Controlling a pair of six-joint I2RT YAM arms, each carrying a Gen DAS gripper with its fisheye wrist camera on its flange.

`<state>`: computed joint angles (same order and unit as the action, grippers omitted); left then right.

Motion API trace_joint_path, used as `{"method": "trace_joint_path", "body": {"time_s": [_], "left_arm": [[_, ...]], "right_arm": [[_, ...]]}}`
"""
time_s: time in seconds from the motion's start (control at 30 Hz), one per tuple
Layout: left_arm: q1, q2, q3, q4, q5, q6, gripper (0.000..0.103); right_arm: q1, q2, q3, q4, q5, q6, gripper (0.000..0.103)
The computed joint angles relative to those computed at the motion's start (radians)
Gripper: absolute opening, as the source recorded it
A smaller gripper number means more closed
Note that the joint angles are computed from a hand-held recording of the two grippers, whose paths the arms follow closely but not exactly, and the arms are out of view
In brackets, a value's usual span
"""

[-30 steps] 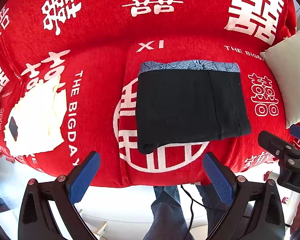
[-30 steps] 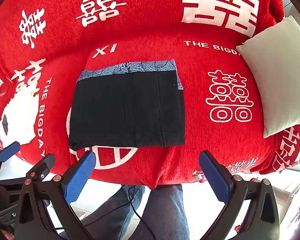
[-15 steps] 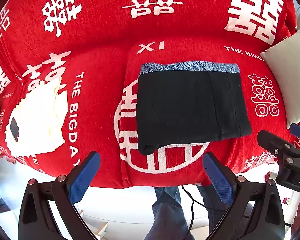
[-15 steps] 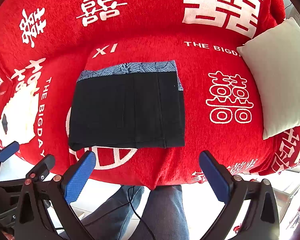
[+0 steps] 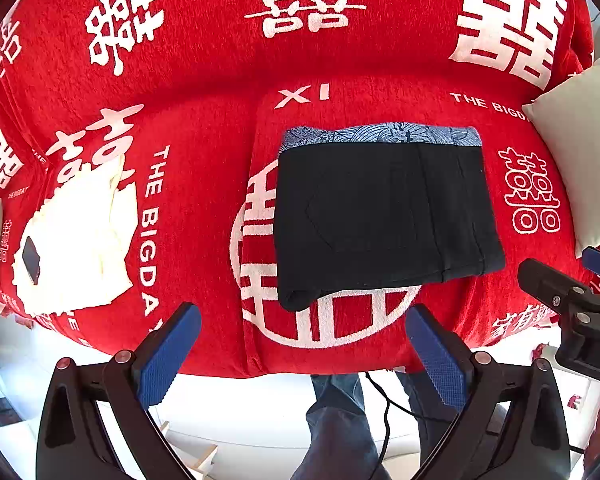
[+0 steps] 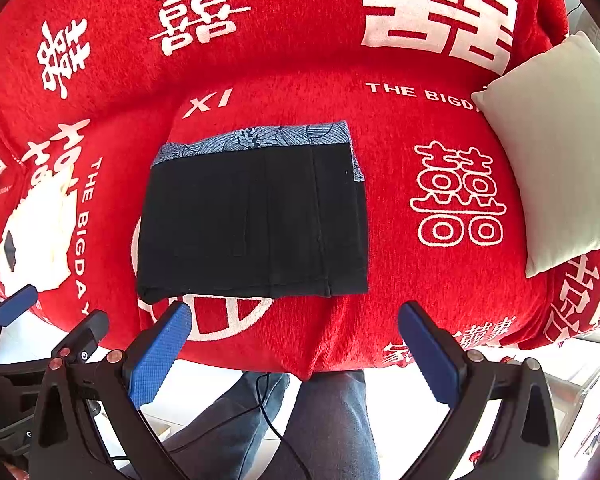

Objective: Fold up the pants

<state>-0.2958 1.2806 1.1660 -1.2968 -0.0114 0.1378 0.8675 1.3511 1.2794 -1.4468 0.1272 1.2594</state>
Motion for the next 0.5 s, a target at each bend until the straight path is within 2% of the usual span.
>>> {"method": "trace_joint_path", "body": {"time_s": [0.5], "left_arm": [[-0.004,0.004,-0.012,0.004,-0.003,-0.008,0.103]], "right_arm": [[-0.001,-0.003,-0.016,0.006,-0.007,0.007,0.103]]}}
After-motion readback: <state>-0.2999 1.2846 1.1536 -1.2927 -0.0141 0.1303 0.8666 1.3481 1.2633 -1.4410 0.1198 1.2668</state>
